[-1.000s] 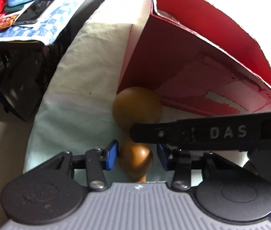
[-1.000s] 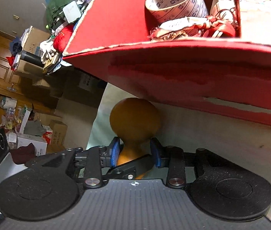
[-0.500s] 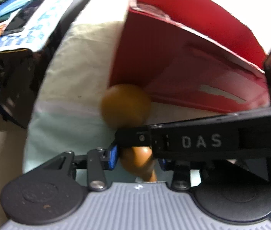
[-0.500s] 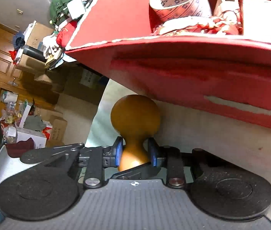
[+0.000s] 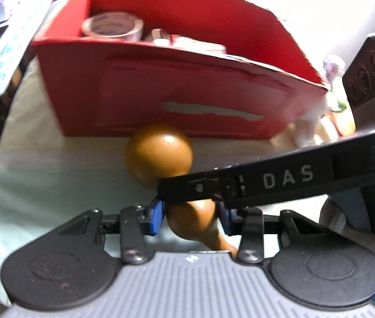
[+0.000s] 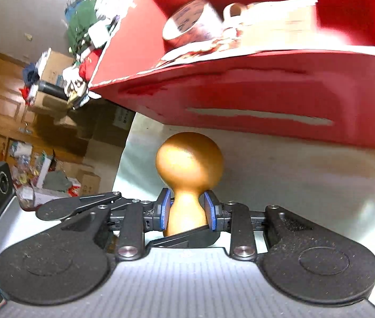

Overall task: Organize objects
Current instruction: 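Grasp the orange wooden gourd by its neck with the right gripper, then lift the gourd with the right gripper and carry it over the red box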

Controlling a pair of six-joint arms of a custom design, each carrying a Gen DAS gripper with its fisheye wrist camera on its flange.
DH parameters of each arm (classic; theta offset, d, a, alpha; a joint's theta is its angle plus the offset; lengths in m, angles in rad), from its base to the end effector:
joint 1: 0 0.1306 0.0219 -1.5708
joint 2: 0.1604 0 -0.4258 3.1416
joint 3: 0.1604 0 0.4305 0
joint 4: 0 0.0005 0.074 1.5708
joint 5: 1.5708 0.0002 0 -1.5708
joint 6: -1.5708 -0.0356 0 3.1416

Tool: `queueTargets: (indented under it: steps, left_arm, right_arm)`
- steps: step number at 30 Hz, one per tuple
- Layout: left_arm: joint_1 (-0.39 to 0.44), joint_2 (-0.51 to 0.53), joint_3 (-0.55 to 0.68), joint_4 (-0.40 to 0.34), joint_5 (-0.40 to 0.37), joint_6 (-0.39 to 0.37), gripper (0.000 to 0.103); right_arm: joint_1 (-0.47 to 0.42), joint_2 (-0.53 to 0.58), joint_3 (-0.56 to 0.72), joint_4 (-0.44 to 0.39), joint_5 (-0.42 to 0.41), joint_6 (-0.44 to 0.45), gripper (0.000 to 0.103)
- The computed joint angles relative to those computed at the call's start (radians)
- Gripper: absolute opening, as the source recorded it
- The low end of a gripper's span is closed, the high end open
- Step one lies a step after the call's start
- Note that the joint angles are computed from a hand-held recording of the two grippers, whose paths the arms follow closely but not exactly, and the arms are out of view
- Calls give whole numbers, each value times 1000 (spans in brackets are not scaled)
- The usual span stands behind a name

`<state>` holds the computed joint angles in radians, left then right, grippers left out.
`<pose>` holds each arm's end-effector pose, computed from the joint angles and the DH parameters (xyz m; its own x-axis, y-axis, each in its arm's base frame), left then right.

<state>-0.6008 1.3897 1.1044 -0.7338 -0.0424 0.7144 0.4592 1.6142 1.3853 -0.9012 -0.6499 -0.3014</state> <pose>0.3994 -0.2725 0.3417 -0.8888 -0.1844 -0.4196 -0.0474 0.9475 -0.3161 0.5024 0.2719 0.3573 -0.9477 -0.2049 -0.2449 -0.3172 0.6913 0.6492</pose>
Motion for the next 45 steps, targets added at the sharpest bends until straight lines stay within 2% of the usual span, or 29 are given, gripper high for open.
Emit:
queueTargets:
  steps: [11,18,22,28,35,45]
  left_arm:
    - [-120,77,165,-7,-53,-86,43]
    - [-137,135,275,4,-108,-146,41]
    - [-126,165,334,6,-128,-180,41]
    - [-72,196,387,29,-107,-263,41]
    - [38,247,414,61,43,-316,42]
    - [126,319,423,75,226,-310,43]
  right_arm:
    - [-125,-145,-105,81,-64,-1,30]
    - [-181,-169,-98,163,-104,-21,30]
    - [-191,-151,-64,199,-94,-34,30]
    - [-165,-93,12,254,3,-100,30]
    - [-113,16,127,240,182,-170,29]
    - [-70,70,164,205,400,-156,25]
